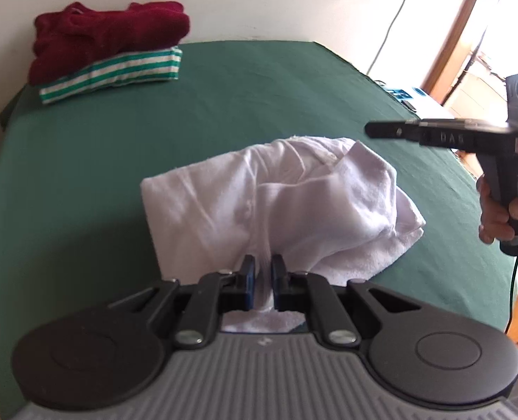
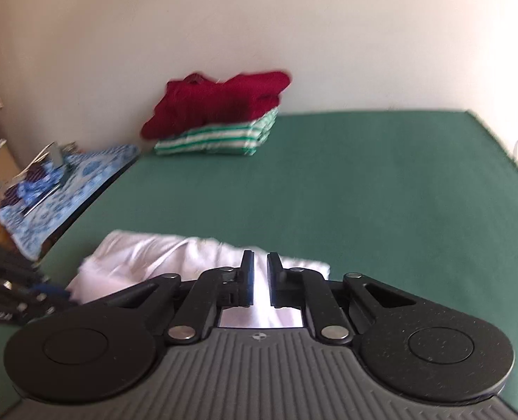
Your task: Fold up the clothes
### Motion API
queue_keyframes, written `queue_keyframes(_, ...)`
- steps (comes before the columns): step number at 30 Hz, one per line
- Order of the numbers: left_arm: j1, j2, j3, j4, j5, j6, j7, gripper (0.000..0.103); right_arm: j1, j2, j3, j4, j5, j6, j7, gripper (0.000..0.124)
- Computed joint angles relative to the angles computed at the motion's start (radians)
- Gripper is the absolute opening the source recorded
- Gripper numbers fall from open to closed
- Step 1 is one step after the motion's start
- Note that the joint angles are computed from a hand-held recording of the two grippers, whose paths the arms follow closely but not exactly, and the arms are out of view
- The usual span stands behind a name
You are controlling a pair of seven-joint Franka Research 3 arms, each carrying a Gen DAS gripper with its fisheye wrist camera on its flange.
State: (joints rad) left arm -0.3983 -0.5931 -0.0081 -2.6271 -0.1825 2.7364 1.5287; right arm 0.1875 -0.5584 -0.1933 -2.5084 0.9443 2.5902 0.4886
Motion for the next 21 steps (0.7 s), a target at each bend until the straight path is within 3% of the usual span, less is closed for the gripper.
queue_keyframes(2,0.078,-0.020,-0.079,-0.013,0.066,0.011,-0.088,0.008,-0.008,0.022,0.023,-0.001,-0.004,0.059,0.018,0.007)
queue_keyframes(4,0.124,-0.014,-0.114,-0.008,0.118,0.025,-0.160,0.008,-0.021,0.049,0.041,0.003,-0.037,0.085,0.058,0.007)
queue_keyframes(5,0.111,-0.006,-0.097,-0.002,0.119,0.032,-0.166,0.008,-0.022,0.059,0.031,0.012,-0.048,0.051,0.080,0.008)
queue_keyframes(8,0.025,0.008,-0.023,0.011,0.090,0.053,-0.096,0.011,-0.022,0.066,-0.043,0.059,-0.028,-0.163,0.093,0.021)
queue_keyframes(9,0.015,0.011,-0.018,0.014,0.093,0.062,-0.077,0.015,-0.029,0.058,-0.044,0.060,-0.022,-0.185,0.072,0.037)
queue_keyframes(10,0.007,0.016,-0.013,0.020,0.092,0.065,-0.064,0.031,-0.036,0.045,-0.035,0.052,-0.015,-0.180,0.048,0.053)
queue_keyframes(11,0.000,0.021,-0.007,0.026,0.090,0.068,-0.051,0.044,-0.041,0.031,-0.027,0.043,-0.009,-0.172,0.025,0.058)
queue_keyframes(14,0.009,0.033,-0.006,0.033,0.090,0.080,-0.044,0.053,-0.054,0.042,-0.021,0.054,-0.012,-0.211,0.026,0.061)
queue_keyframes(16,-0.013,0.055,0.025,0.041,0.054,0.085,-0.028,0.053,-0.062,0.053,-0.015,0.059,-0.013,-0.235,0.036,0.059)
queue_keyframes(18,-0.034,0.088,0.048,0.058,0.010,0.078,-0.009,0.042,-0.067,0.049,0.005,0.049,-0.019,-0.223,0.024,0.051)
queue_keyframes(19,-0.043,0.104,0.058,0.068,-0.015,0.073,0.003,0.029,-0.069,0.047,0.018,0.043,-0.033,-0.211,0.016,0.026)
queue_keyframes(20,-0.038,0.110,0.049,0.070,-0.027,0.083,0.005,0.012,-0.069,0.039,0.029,0.033,-0.040,-0.187,0.004,0.013)
queue_keyframes(21,-0.034,0.115,0.041,0.072,-0.036,0.093,0.006,0.007,-0.068,0.030,0.038,0.023,-0.048,-0.162,-0.007,0.006)
